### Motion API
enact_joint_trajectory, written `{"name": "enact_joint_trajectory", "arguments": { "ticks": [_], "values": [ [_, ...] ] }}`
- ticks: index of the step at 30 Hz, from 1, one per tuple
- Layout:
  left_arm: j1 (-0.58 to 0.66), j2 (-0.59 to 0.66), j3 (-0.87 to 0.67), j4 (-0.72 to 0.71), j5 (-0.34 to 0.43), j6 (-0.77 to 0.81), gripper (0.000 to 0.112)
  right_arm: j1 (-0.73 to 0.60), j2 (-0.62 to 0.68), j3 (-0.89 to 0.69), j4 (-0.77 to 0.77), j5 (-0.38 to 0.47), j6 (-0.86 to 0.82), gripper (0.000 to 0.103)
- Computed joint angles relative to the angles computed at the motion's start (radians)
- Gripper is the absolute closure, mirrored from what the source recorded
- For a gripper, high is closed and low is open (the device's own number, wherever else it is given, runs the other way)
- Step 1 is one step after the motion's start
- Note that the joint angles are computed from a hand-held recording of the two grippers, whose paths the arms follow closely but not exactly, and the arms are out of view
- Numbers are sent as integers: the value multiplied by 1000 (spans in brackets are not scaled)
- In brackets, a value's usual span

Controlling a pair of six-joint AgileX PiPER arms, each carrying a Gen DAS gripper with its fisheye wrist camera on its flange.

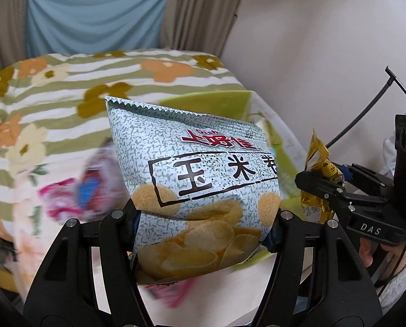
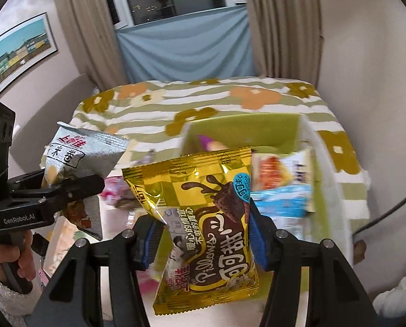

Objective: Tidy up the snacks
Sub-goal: 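Drop the corn-roll bag in the box while the right tool drops the yellow bag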

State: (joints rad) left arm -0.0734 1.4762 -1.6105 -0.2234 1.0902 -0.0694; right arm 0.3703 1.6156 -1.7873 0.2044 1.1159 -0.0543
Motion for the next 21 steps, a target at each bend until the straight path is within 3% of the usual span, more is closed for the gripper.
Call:
{"name": "enact_joint_trajectory", "arguments": {
  "ticks": [3, 10, 12, 14, 16, 21],
  "values": [
    [-124, 71, -24, 84, -57, -133, 52, -104, 2, 8, 71, 21, -94, 51],
    [-255, 170, -5, 182, -152, -325, 51, -251, 26, 11, 180, 67, -248, 51],
    [-281, 186, 3, 227, -152, -382, 46, -274, 41, 6, 198, 71, -275, 51],
    [-296, 191, 10, 254, -143, -416, 22, -297, 61, -6, 222, 81, -294, 51],
    [-317, 156, 58, 303, -165, -475, 12, -315, 68, -9, 251, 90, -313, 51],
    [-332, 76, 137, 373, -142, -558, 11, -320, 80, -9, 268, 92, -341, 51]
  ]
}}
